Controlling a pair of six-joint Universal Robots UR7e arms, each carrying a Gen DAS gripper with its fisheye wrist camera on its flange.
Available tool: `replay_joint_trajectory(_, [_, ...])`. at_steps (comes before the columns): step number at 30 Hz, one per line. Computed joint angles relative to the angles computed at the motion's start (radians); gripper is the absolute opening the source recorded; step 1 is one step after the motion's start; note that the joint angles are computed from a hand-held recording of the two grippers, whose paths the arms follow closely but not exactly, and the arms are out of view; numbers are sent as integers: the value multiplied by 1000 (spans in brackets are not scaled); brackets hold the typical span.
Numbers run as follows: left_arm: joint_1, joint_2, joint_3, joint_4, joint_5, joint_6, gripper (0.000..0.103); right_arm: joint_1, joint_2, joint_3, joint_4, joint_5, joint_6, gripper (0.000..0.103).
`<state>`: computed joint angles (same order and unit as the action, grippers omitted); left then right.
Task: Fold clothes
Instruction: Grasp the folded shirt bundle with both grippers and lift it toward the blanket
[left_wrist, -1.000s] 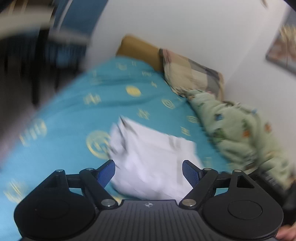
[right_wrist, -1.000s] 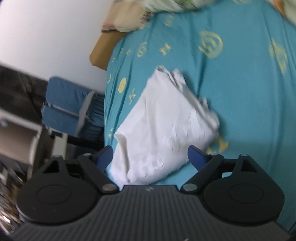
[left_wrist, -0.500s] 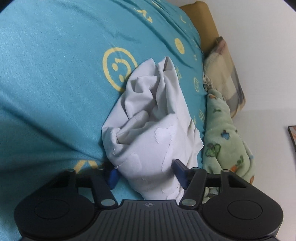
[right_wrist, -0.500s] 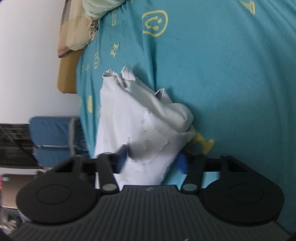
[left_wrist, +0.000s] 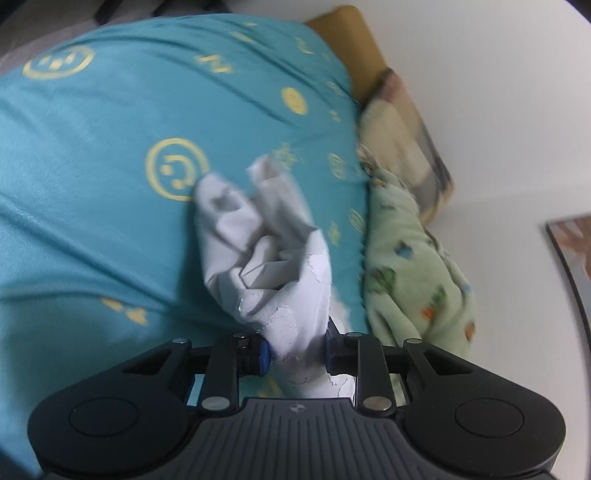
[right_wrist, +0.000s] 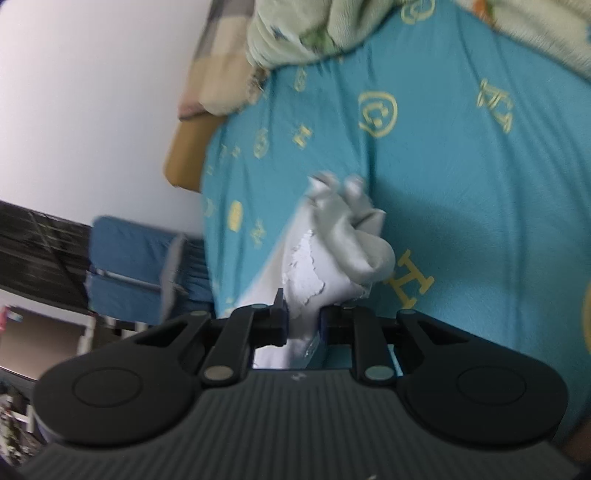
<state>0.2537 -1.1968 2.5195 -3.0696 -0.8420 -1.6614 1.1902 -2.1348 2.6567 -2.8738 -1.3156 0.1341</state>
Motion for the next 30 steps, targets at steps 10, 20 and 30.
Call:
replay_joint_trajectory(10, [-38,155,-297,81,-134,151,27,-395,-504,-194,711,341,-244,19])
replay_joint_trajectory(20, [101,620,-971,160,-306,502,26,-342,-100,-580,438,285,-110,19])
replay_joint_trajectory(30, [143,1059,-1655,77,-408,993,27,-272,134,-832,-8,314,-243,19])
